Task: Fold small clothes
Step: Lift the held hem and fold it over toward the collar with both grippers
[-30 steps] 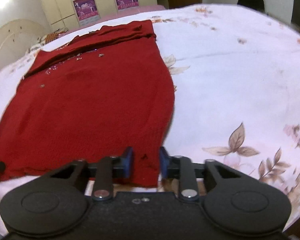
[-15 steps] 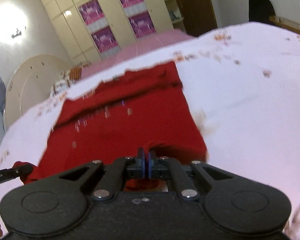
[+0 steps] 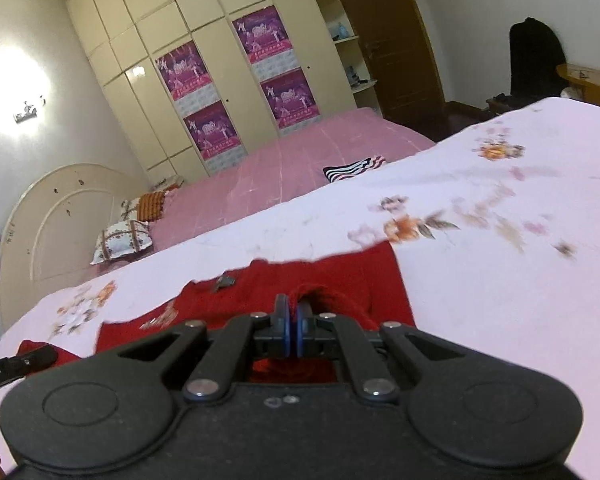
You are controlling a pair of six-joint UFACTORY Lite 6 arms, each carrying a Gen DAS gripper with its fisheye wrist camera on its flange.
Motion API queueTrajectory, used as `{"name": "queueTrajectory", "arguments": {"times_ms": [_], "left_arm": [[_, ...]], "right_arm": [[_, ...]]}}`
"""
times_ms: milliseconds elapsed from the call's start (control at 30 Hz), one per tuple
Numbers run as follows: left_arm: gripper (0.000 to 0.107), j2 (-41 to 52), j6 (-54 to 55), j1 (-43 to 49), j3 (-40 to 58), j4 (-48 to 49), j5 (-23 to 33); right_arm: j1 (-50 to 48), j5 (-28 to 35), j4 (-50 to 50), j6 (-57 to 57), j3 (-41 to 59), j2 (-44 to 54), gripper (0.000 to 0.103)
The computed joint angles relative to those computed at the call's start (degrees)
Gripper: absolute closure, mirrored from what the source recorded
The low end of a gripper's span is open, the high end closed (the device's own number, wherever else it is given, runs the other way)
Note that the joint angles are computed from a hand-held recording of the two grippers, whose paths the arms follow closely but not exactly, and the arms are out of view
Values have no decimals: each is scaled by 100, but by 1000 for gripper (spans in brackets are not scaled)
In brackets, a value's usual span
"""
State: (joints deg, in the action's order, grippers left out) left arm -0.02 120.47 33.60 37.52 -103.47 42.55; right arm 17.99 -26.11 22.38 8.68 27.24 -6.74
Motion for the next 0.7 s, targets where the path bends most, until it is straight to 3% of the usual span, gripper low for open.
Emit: {"name": "queueTrajectory", "arguments": {"times_ms": [233, 433, 500, 567, 633, 700], "left_arm": [[102, 2031, -100, -1160, 1951, -906, -1209], [102, 3012, 612, -1799, 2921, -1888, -2256], [102, 3188, 996, -1874, 3163, -2350, -2554], [102, 3279, 768, -1904, 3375, -2093, -2815], [102, 3148, 399, -1800, 3292, -1655, -2770], [101, 2905, 260, -1682, 3057, -1486, -2680]], "right_arm": [[-757, 120, -1311, 931, 1845, 2178, 99], [-829, 572, -891, 299, 3080, 3433, 98], [-785, 556, -190, -288, 3327, 3673, 86], [-806, 454, 203, -556, 3388, 3728, 64], [-874, 463, 11, -405, 3354, 3678, 64], [-775, 261, 555, -1043, 3134, 3466, 66]]}}
